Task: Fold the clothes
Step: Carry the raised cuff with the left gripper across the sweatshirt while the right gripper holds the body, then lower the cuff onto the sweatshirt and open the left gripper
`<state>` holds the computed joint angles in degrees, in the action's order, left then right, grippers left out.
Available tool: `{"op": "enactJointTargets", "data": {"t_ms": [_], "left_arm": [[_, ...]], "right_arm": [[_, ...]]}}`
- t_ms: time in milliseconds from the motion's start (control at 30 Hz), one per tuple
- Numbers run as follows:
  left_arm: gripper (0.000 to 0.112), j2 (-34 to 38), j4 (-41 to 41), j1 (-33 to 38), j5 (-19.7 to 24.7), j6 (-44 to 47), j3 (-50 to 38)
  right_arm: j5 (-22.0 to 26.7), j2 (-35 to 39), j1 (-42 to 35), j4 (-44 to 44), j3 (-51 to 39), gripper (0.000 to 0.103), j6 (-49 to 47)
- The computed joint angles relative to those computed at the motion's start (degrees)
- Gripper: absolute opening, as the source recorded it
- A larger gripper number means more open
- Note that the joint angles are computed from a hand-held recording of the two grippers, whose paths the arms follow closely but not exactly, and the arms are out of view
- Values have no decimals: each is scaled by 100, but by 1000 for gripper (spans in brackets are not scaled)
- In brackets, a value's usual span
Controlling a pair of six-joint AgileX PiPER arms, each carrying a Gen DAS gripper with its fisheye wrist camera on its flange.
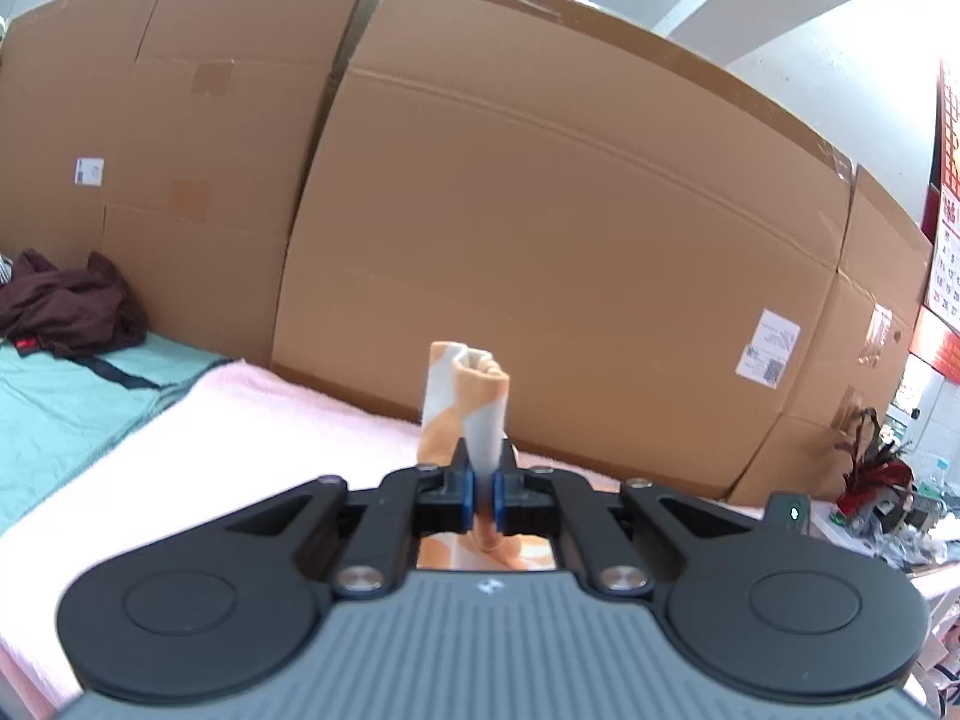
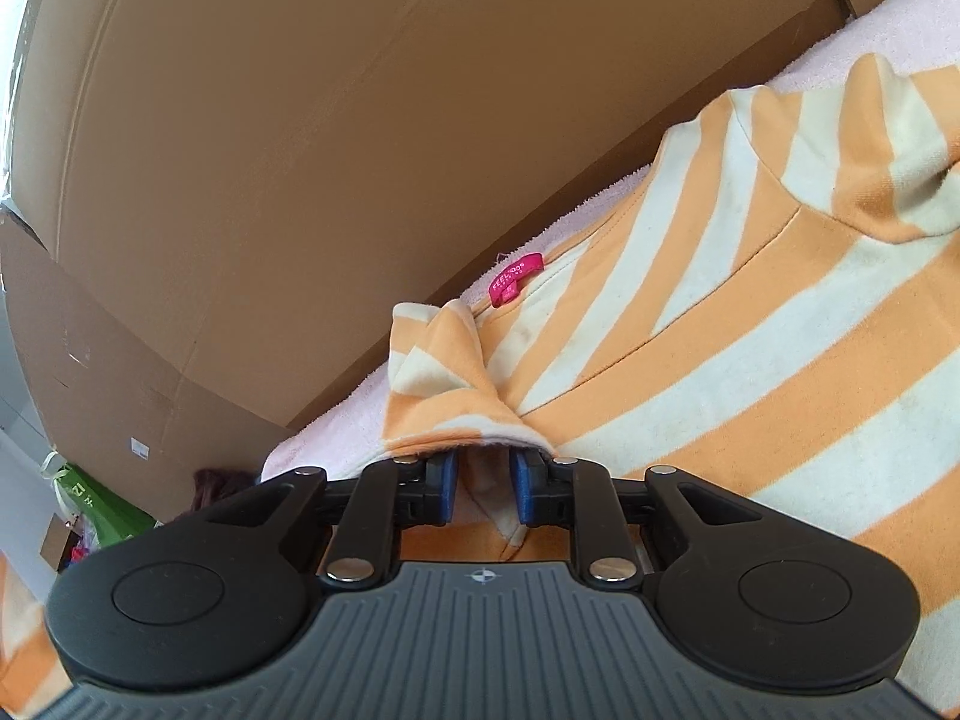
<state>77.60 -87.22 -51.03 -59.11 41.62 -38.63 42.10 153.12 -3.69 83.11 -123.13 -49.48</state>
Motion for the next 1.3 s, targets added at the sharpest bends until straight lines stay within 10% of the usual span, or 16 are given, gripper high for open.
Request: {"op": "enactJointTargets", "data": {"t_ms": [533, 1000, 1300], "left_arm": [[1, 536, -629, -805, -421, 65, -314], [5, 234, -697, -892, 83, -7, 316], [38, -1137, 102, -512, 1150, 189, 1716]], "right_arm": [[594, 453, -192, -88, -766, 21, 823], [762, 460, -243, -15, -728, 22, 718], [903, 417, -337, 109, -578, 22, 582]]}}
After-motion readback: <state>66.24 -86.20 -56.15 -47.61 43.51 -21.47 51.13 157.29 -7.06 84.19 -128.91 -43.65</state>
